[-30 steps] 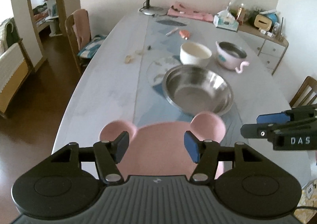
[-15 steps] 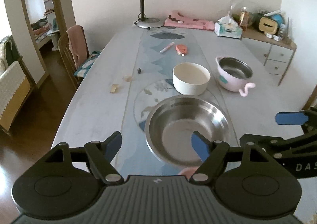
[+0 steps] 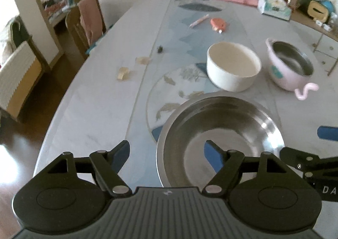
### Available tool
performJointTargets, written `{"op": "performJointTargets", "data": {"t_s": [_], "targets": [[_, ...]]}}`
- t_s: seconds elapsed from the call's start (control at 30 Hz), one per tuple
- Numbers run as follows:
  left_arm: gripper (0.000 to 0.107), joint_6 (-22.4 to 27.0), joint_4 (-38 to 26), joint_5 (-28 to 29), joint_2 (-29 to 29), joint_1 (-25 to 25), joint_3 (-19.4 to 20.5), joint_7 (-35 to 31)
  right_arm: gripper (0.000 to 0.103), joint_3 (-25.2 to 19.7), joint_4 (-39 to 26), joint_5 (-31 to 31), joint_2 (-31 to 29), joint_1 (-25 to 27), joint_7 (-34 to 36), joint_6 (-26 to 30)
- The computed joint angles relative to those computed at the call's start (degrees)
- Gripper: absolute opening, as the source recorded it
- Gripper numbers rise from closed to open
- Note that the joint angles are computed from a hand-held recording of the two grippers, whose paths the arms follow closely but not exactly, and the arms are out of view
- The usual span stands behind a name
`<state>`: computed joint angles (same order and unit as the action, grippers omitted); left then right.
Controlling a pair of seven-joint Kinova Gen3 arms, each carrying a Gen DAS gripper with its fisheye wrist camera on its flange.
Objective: Organize plates and bowls
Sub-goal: 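Move both grippers to the large steel bowl and close on its rim, then lift the steel bowl with both grippers and carry it toward the pink tray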
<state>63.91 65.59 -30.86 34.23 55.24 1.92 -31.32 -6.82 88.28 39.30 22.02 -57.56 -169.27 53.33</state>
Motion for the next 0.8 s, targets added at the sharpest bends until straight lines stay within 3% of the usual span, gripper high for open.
{"op": "performJointTargets", "data": {"t_s": [0.2,0.27,0.4,0.47,0.67,0.8], "targets": [[0.076,1.3,-1.84,4.22,2.39,-2.92,0.47,-0.8,0.075,-0.26,-0.78,-5.91,2.06,3.79,5.11,-2.59],[0.062,1.56,-2.21,5.49,2.93,-3.65,0.84,-1.83,0.069,-0.06,-1.14,-7.15,2.65,4.11,6.63,-2.96],[0.046,1.38,-2.11,6.94,3.26,-4.05,0.74,-2.74,0.059,0.32,-1.37,-9.5,3.07,4.69,9.02,-3.98],[0.032,1.3,-2.09,7.95,3.25,-4.49,0.87,-2.82,0.049,0.74,-1.33,-10.25,3.11,4.67,9.23,-4.44],[0.019,0.77,-2.06,8.9,3.12,-4.52,0.78,-2.91,0.02,1.27,-1.91,-12.27,3.17,4.71,9.82,-4.41],[0.019,0.82,-2.46,8.8,3.17,-4.01,0.58,-2.7,0.014,1.92,-2.34,-12.18,3.04,3.81,7.97,-3.45]]}}
